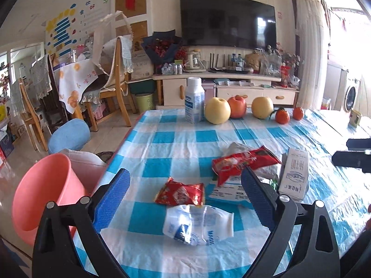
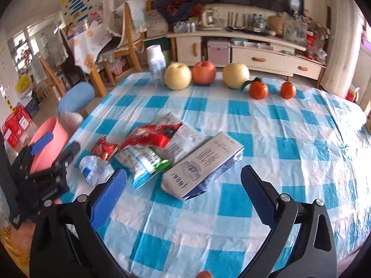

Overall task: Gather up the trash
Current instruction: 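Grasp the red Teh Tarik packet with the left gripper while the right grasps the white milk carton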

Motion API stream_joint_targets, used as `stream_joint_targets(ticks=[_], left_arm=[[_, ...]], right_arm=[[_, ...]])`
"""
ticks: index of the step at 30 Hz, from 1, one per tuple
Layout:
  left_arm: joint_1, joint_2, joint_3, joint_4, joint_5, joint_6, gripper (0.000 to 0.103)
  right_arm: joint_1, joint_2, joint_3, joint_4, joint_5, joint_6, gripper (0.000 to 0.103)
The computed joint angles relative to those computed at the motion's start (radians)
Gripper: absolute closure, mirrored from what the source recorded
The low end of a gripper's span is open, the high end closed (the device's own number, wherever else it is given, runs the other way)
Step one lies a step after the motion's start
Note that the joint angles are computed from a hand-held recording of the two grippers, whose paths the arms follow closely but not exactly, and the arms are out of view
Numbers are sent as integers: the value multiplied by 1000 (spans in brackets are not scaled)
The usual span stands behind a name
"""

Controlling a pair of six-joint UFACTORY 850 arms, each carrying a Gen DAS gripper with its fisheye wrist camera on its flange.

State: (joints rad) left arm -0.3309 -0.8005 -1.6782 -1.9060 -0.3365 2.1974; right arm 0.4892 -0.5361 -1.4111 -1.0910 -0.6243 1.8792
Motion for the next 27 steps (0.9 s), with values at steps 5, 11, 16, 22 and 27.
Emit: stream_joint_targets(ticks=[5,11,16,22,27], left_arm=[[-23,-1,0,221,20,-159,8],[-32,-5,-2,441,-3,-360,8],[-38,-31,-54,586,-60,-504,8],[-43,-117,-205,807,-169,-801,8],[-37,-247,-439,926,-335,-1053,8]], right_arm=[[-4,52,85,-130,-60,228,4],[-48,102,159,-57,-74,289,4],[-87,151,240,-44,15,406,4],[-114,136,255,-106,164,525,4],[-137,97,254,-294,299,747,5]])
